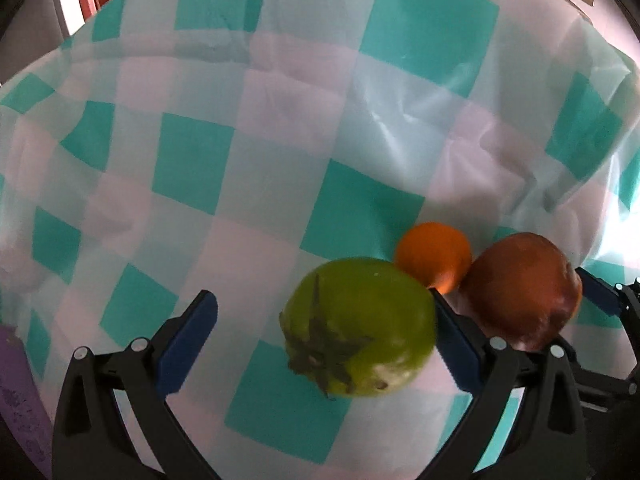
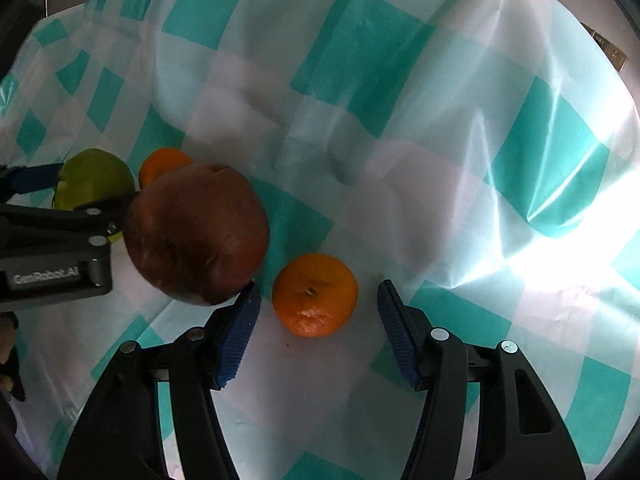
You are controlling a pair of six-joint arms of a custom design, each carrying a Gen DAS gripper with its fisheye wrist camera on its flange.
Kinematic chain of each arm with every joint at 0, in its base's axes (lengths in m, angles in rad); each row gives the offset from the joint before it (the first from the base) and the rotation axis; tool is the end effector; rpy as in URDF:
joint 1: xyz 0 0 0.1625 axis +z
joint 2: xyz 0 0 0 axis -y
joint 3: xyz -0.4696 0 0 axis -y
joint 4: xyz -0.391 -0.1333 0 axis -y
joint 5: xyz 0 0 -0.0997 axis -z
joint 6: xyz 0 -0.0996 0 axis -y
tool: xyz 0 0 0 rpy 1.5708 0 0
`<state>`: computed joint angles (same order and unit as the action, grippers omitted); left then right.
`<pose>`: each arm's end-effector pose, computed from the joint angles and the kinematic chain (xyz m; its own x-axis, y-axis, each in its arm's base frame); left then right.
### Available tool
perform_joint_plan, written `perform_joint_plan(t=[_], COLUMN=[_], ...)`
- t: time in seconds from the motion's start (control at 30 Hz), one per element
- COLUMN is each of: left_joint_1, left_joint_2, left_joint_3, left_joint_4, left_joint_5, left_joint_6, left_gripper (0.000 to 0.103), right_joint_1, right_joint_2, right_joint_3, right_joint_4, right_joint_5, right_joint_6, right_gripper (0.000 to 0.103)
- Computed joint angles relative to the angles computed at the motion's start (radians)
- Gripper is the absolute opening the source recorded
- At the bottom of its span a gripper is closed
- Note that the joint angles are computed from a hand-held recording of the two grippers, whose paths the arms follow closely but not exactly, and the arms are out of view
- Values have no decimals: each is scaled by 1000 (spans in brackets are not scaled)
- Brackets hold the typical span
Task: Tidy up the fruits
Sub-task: 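Grasp the green tomato with the left tool while the right tool grasps an orange, then carry the green tomato and the orange over the white box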
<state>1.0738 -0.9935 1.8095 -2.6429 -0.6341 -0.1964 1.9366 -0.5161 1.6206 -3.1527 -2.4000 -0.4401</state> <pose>-0.1153 -0.6605 0.2394 -0.6962 -0.0648 -0.7149 0.3318 0.8541 -0.4005 0.3076 -0.6357 0.0310 -0.5450 -0.2857 0.7883 -0.6078 0.7822 -0.1367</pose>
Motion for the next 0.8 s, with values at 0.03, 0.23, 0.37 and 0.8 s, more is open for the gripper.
perform_joint_plan(t=[0.03,0.23,0.37,0.8], left_joint_1=[3,11,-2,-192], left_joint_2=[1,-40,-84,-361], left_joint_3=[7,47,95,371], left_joint_4=[-34,-87,-50,163], left_joint_5=[-10,-156,-165,-121], left_joint_6=[20,103,39,-109], left_gripper=[102,64,63,64], right_joint_1=[1,28,43,161], right_joint_2=[2,15,-33,-286], right_joint_3=[-3,-7,57,464], right_joint_4=[0,21,43,113], right_joint_5=[3,-9,6,112], right_joint_6=[-1,-8,130,535], right_gripper=[58,38,37,37])
